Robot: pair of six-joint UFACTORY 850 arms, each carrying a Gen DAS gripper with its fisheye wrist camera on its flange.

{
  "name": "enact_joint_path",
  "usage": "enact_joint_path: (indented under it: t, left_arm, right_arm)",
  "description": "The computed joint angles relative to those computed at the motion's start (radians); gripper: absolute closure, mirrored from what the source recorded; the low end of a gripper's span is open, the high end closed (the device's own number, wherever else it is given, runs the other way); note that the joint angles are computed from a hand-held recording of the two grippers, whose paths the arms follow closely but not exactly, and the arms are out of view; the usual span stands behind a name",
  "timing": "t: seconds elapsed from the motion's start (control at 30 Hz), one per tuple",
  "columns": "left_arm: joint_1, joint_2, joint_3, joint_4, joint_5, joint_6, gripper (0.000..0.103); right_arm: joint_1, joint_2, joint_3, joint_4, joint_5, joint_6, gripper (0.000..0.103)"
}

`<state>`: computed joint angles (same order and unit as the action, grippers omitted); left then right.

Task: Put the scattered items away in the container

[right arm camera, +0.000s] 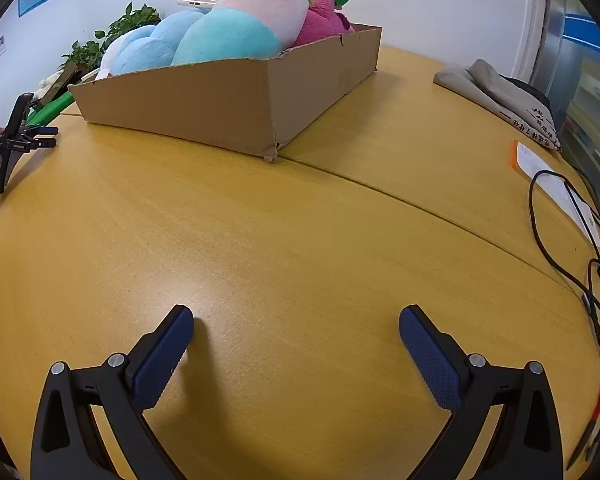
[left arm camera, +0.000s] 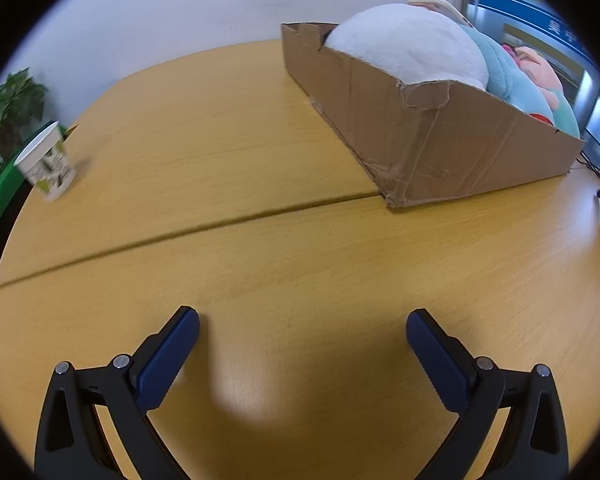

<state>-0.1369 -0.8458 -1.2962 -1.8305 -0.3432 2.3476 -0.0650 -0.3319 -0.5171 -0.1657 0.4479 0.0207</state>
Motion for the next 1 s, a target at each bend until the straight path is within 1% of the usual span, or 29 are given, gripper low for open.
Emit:
enact_joint_path:
  t: [0.1,0.2,0.3,0.33,0.37,0.47,0.57,1.0]
  left_arm:
    - [-0.003,-0.027,-0.052,0.105,-0.009,-0.082,0.000]
    - [-0.007,-0.048,-0.090,0.155,-0.007,-0.135,0.000]
    - [-0.012,-0.055,-0.102,0.166,-0.006,-0.145,0.000]
    - [0.000,-0.087,-0.150,0.217,-0.011,-0.191,0.000]
    - [-0.004,-0.092,-0.159,0.226,-0.009,-0.203,0.000]
    - [-0.008,-0.096,-0.162,0.222,-0.008,-0.204,0.000]
    - [0.002,-0.075,-0.126,0.184,-0.016,-0.156,0.000]
    - [0.013,-0.052,-0.083,0.139,-0.025,-0.101,0.000]
  right_arm:
    - [-0.011,-0.003,-0.006,-0.034,-0.001,0.016,0.000]
    - [-0.014,-0.001,-0.005,-0.045,-0.001,0.023,0.000]
    - [-0.024,0.000,-0.001,-0.088,0.003,0.036,0.000]
    - [-0.030,0.000,-0.002,-0.107,0.002,0.042,0.000]
    - [-0.035,0.000,-0.002,-0.127,0.002,0.047,0.000]
    - [-0.050,0.000,-0.001,-0.180,0.007,0.062,0.000]
    - [-0.060,-0.002,-0.002,-0.223,0.010,0.071,0.000]
    - [-0.058,-0.004,-0.002,-0.214,0.013,0.060,0.000]
